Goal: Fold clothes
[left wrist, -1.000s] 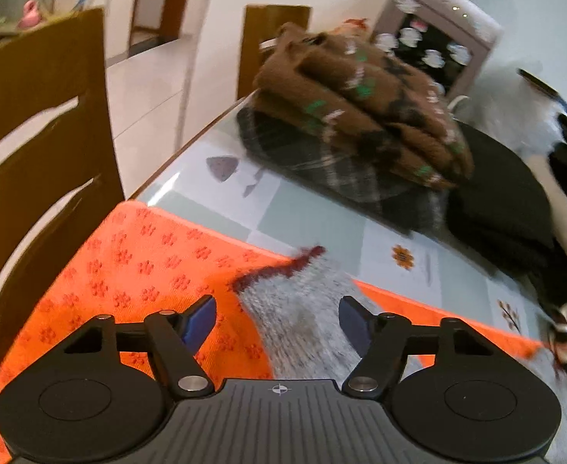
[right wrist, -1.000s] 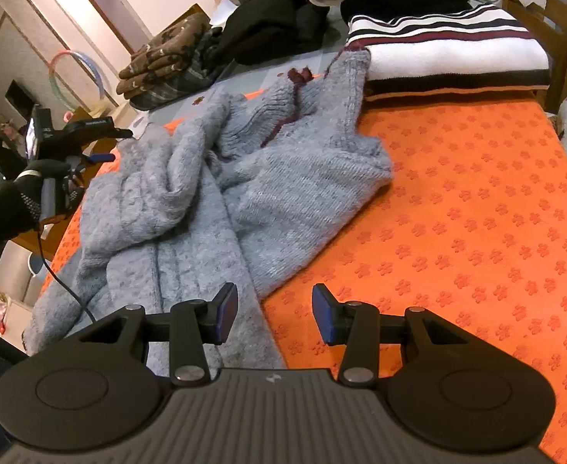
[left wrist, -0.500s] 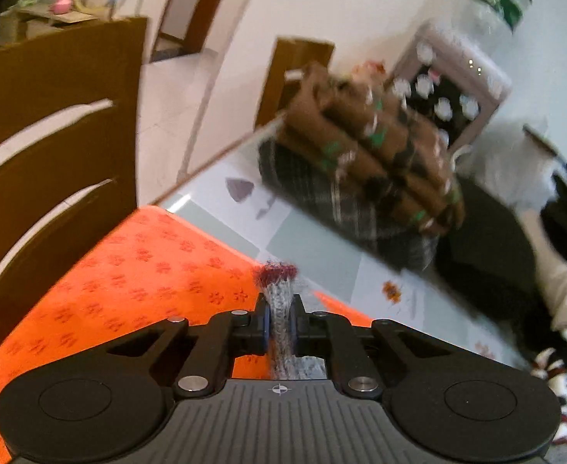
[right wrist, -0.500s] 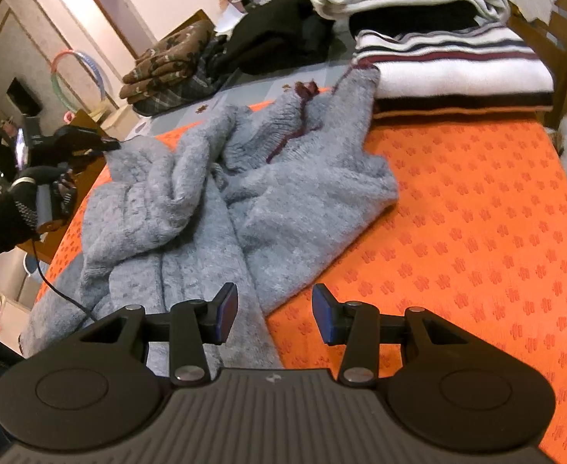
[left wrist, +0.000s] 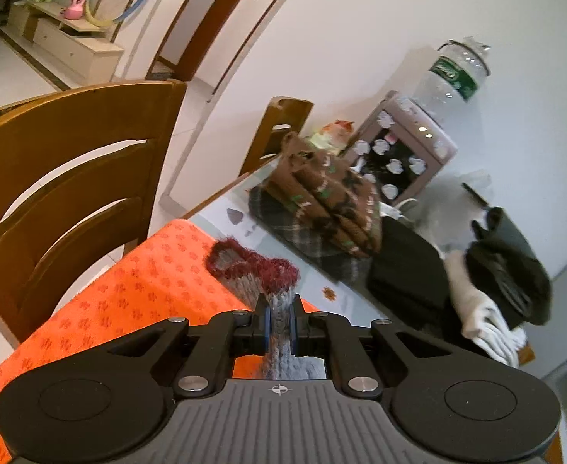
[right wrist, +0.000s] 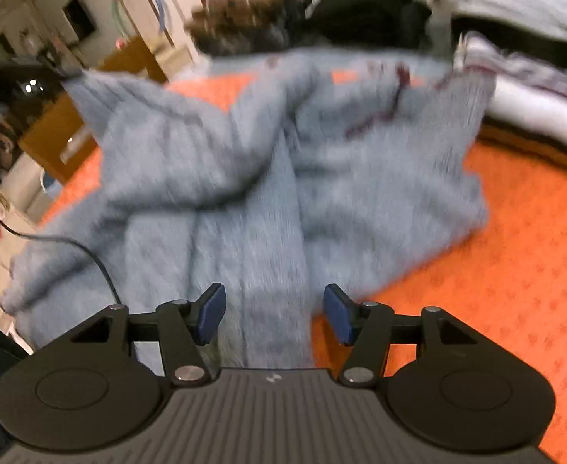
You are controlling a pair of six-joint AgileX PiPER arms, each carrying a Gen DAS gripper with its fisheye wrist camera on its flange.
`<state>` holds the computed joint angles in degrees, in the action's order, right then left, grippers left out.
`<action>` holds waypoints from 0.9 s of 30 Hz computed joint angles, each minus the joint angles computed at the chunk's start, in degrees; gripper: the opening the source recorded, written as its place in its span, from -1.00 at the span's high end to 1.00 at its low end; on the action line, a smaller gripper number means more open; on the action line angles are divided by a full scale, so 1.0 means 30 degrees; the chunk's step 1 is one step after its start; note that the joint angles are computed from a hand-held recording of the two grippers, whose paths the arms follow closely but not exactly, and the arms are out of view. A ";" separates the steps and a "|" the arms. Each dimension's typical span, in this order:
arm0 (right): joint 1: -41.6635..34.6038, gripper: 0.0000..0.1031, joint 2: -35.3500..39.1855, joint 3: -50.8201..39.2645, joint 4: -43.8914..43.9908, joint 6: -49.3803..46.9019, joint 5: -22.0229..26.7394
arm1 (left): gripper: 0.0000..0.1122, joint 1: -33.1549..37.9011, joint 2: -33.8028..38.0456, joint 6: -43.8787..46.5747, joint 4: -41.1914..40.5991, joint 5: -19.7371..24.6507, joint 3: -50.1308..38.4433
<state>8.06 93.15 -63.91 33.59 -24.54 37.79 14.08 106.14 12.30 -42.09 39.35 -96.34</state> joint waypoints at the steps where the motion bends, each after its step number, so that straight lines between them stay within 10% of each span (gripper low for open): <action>1: -0.0056 -0.02 0.0162 0.0226 0.0479 -0.0243 0.0085 | 0.80 0.0098 -0.0437 0.0442 -0.0329 -0.0002 0.0465; 3: -0.0286 0.57 0.0147 0.0792 0.1824 -0.0634 0.0267 | 0.80 0.0289 -0.1134 0.1262 -0.0930 0.0003 0.1149; 6: -0.0357 0.75 -0.1254 0.1856 0.2742 -0.0176 0.0009 | 0.80 0.0522 -0.1640 0.1912 -0.1464 0.0265 0.1393; 17: 0.0163 0.77 -0.8539 0.4639 -0.1501 0.7090 0.3710 | 0.80 0.0620 -0.2286 0.3720 -0.2104 0.0888 0.1443; 27: 0.0277 0.50 -0.8869 0.4683 -0.4956 0.8183 0.4845 | 0.80 0.0392 -0.3836 0.3900 -0.1661 0.0334 0.3147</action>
<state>8.89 66.55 -49.86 18.72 0.01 52.32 15.26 94.63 24.00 -47.07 40.35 -86.90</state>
